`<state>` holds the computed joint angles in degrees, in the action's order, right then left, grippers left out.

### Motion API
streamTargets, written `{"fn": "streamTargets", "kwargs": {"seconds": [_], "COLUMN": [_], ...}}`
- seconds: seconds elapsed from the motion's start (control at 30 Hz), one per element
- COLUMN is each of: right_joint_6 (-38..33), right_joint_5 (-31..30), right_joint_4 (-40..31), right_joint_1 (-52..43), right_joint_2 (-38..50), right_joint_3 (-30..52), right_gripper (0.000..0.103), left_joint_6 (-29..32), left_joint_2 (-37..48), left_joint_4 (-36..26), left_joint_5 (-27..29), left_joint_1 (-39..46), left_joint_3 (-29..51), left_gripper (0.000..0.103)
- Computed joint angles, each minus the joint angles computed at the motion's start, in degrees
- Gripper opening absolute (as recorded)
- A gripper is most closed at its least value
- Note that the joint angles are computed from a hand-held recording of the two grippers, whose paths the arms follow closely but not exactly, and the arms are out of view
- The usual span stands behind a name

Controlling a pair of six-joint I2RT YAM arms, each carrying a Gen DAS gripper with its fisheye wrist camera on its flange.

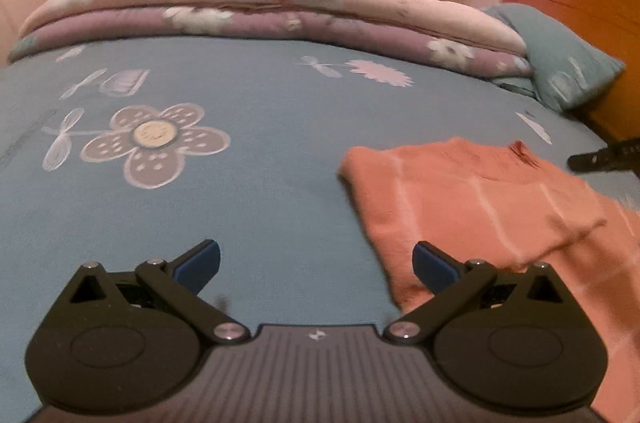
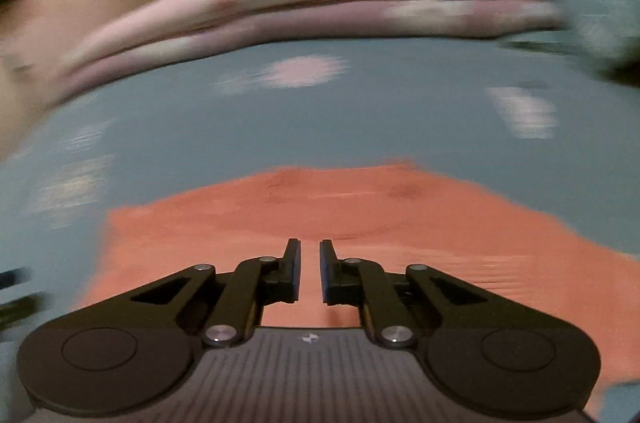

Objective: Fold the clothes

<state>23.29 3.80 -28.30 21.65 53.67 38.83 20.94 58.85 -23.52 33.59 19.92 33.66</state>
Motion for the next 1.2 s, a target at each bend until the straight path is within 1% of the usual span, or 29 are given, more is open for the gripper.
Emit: {"fn": "streamTargets", "kwargs": {"seconds": [0.07, 0.17, 0.27, 0.33, 0.4, 0.47, 0.5, 0.57, 0.6, 0.67, 0.77, 0.83, 0.9, 0.93, 1.0, 1.1, 1.2], "right_joint_6": [1.93, 1.87, 1.43, 1.67, 1.51, 0.86, 0.59, -0.27, -0.42, -0.18, -0.76, -0.04, 0.43, 0.61, 0.88, -0.02, -1.14], "right_joint_5": [-1.26, 1.0, 2.45, 2.59, 4.23, 5.59, 6.21, 6.52, 6.73, 8.02, 6.11, 5.49, 6.0, 5.2, 3.02, 0.94, -2.84], "right_joint_4": [6.4, 13.59, 19.21, 19.69, 21.34, 18.47, 16.58, 17.58, 17.79, 16.55, 12.91, 13.11, 13.21, 13.3, 14.16, 15.22, 15.12], "right_joint_1": [7.26, 15.32, 18.38, 18.8, 19.81, 20.98, 21.58, 23.06, 23.69, 25.2, 23.74, 21.98, 19.73, 18.19, 15.68, 13.48, 11.93], "right_joint_2": [7.98, 20.32, 27.87, 31.99, 32.73, 30.71, 29.6, 26.4, 26.41, 29.59, 27.91, 25.87, 24.87, 25.12, 27.03, 32.35, 36.49], "right_joint_3": [1.48, 4.91, 6.32, 7.61, 6.38, 6.87, 7.36, 5.49, 5.17, 6.2, 7.65, 7.87, 8.89, 9.9, 12.2, 16.82, 19.92], "right_gripper": [0.012, 0.012, 0.012, 0.012, 0.011, 0.011, 0.013, 0.014, 0.015, 0.015, 0.014, 0.014, 0.014, 0.013, 0.01, 0.01, 0.01], "left_joint_6": [-0.81, -0.37, 0.93, 1.24, 1.03, 0.92, 0.76, 0.35, 0.13, -0.4, -0.84, -1.51, -2.75, -3.64, -6.01, -2.74, 1.81], "left_joint_2": [1.79, 3.11, 3.29, 3.37, 3.63, 3.75, 3.73, 3.5, 3.31, 2.9, 2.2, 1.69, 0.7, -0.32, -2.54, -1.57, -1.33], "left_joint_4": [0.23, 0.1, -0.68, -1.11, -1.11, -1.25, -1.26, -1.1, -0.96, -0.48, 0.68, 2.23, 5.31, 7.97, 15.18, 16.47, 16.74], "left_joint_5": [-1.51, -0.89, 1.52, 2.22, 2.38, 2.32, 2.29, 2.51, 2.41, 1.71, 1.18, 2.12, 4.33, 6.2, 12.46, 24.26, 30.05], "left_joint_1": [0.24, 1.08, 2.57, 3.19, 3.3, 3.32, 3.27, 3.13, 2.85, 1.94, 0.55, -0.36, -1.16, -1.26, -0.28, 2.16, 2.73], "left_joint_3": [0.6, 1.11, 1.64, 1.99, 2.13, 2.31, 2.36, 2.2, 1.99, 1.42, 0.24, -1.02, -3.27, -5.1, -9.7, -11.13, -12.3], "left_gripper": [0.102, 0.102, 0.102, 0.102, 0.102, 0.102, 0.102, 0.102, 0.102, 0.102, 0.102, 0.102, 0.102, 0.102, 0.102, 0.102, 0.102]}}
